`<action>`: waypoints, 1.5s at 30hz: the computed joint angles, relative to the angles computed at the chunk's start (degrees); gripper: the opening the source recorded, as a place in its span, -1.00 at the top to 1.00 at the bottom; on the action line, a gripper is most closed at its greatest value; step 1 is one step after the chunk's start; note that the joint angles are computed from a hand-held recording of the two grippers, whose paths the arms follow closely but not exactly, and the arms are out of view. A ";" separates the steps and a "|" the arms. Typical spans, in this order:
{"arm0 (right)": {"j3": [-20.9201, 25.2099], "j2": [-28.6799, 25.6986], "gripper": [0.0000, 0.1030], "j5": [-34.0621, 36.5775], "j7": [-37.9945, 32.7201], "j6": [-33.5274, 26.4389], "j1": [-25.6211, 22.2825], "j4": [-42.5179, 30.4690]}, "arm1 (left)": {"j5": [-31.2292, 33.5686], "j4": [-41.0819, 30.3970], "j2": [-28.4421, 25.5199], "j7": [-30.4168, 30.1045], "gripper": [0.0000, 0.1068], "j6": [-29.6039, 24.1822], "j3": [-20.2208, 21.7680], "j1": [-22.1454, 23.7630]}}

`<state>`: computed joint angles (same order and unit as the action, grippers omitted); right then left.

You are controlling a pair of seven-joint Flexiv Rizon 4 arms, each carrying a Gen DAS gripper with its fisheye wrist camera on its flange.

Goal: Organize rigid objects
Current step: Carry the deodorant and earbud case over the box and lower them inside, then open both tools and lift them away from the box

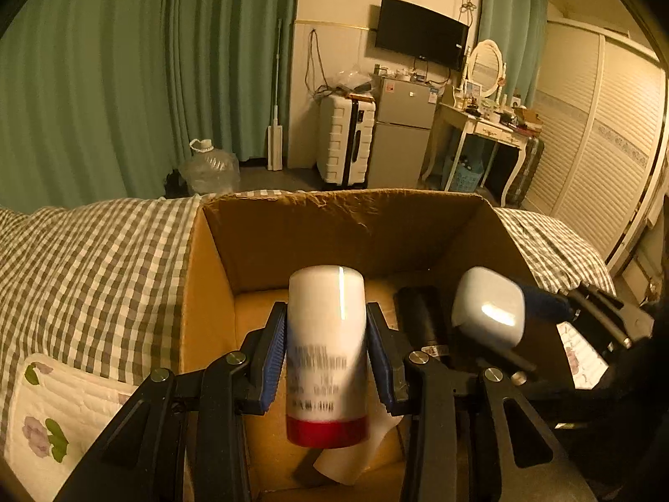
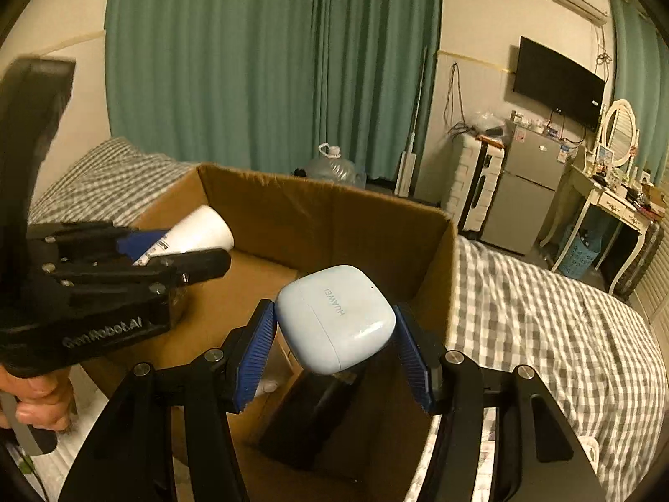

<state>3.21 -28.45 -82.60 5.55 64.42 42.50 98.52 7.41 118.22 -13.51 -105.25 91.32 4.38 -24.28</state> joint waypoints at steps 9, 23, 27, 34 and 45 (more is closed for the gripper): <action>0.77 3.64 -0.26 -2.64 3.53 -5.18 0.88 2.15 | 8.41 -1.94 4.57 -10.10 0.06 -2.11 5.30 -2.93; 8.20 15.63 -0.81 -7.38 3.84 -21.27 3.43 4.07 | 35.61 -5.21 25.58 -33.09 -0.16 -17.04 -1.71 1.77; 10.70 18.48 -1.00 -8.65 3.59 -26.07 4.31 3.90 | 34.63 -4.14 30.86 -32.81 -0.20 -17.63 -4.22 4.00; 14.61 22.52 -1.00 -8.04 1.22 -33.67 6.35 3.73 | 33.93 -1.44 40.54 -33.39 -0.26 -18.82 -10.03 9.55; 20.14 27.22 -1.00 -7.08 2.64 -42.44 8.71 5.66 | 26.94 4.25 49.72 -26.24 -0.26 -18.44 -14.31 13.72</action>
